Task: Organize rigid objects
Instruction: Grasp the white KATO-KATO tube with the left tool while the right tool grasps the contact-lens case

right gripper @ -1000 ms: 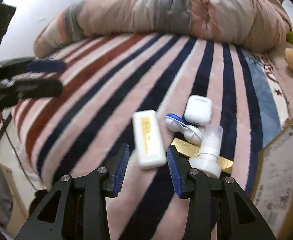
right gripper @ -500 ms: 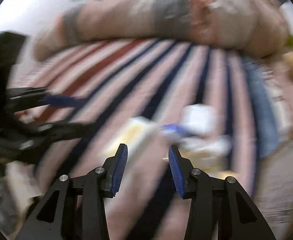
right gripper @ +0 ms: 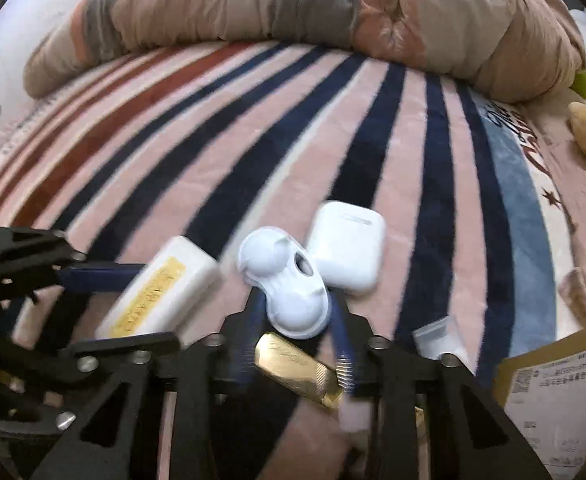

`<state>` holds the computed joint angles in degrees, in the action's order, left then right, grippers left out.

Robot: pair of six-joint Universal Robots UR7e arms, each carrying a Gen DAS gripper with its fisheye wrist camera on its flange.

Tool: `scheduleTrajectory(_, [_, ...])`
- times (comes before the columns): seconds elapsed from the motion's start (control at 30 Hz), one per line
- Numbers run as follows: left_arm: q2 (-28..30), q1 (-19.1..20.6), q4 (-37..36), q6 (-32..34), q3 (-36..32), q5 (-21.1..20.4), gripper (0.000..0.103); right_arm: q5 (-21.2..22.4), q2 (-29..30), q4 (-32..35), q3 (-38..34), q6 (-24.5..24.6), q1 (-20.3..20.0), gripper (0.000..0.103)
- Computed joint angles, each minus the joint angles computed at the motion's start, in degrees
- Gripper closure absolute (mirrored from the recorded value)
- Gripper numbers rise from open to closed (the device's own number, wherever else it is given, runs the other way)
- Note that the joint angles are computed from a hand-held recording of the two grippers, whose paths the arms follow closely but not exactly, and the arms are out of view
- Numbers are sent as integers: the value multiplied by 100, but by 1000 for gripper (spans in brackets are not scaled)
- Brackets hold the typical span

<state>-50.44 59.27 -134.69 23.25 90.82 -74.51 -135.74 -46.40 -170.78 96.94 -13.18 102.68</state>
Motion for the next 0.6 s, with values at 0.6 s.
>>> scheduleTrajectory(0.6, [-654,302,-121,43,319,651,67,1711,-359,733,643,530,143,58])
